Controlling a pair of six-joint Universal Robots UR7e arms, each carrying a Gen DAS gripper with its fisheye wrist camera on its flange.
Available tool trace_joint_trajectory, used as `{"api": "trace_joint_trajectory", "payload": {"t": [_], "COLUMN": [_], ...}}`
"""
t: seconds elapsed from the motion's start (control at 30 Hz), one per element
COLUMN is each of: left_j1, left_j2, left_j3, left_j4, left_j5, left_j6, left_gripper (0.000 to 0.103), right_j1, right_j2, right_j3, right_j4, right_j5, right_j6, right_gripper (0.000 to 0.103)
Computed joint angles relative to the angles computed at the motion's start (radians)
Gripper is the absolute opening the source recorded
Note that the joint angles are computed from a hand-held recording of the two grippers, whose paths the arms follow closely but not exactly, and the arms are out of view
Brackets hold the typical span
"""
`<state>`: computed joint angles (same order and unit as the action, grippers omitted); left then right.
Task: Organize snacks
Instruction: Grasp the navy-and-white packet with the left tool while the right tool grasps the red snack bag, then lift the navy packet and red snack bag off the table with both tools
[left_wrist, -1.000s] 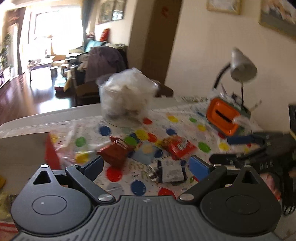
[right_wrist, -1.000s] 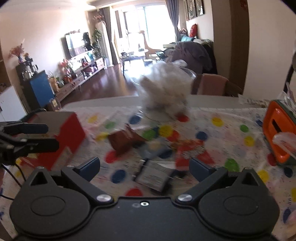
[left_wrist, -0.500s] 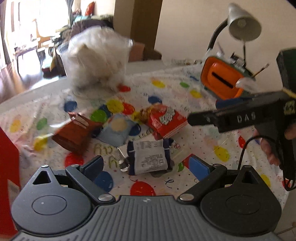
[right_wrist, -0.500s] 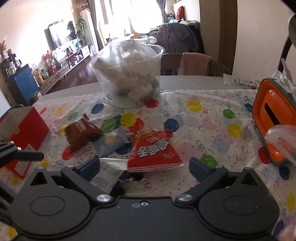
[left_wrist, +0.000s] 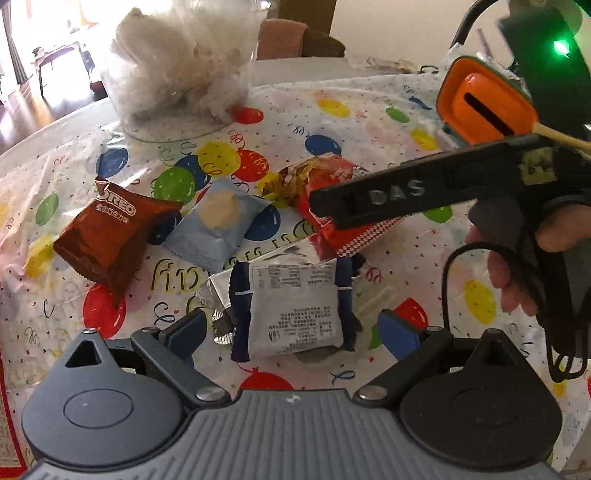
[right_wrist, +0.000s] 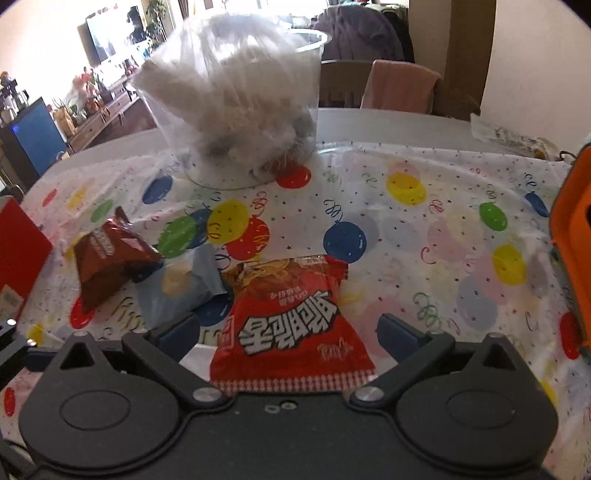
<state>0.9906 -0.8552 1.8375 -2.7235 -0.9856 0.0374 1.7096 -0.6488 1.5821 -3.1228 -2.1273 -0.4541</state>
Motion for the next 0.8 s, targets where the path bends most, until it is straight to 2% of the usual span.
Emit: {"api": "trace_joint_trajectory", "payload": {"t": [0.33, 0.47, 0.57, 0.8], "left_j1": [0.006, 0.009, 0.011, 0.016], "left_j2": [0.049, 0.055, 0.050, 0.035], "left_j3": [-0.066, -0.081, -0.081, -0.074], "left_j4": [0.089, 0.117, 0.120, 0.116], "left_j5": [0.013, 0.019, 0.019, 0.015], "left_j6": [-0.035, -0.062, -0.073, -0.086], "left_gripper": [0.098, 0.088, 0.082, 0.063], "right_j1": [-0.010, -0.011, -0.009, -0.007], "right_j2": [0.063, 0.077, 0.084, 0.087], "right_j3": [-0.095, -0.119, -0.131, -0.129], "right_j4": [0.073, 0.101, 0.120, 0.097], "right_j5": [-0.042, -0.057, -0.062, -0.064], "right_j6": [0.037, 0.041, 0.049, 0.055], "right_gripper": [0.102, 0.097, 0.087, 0.074]}}
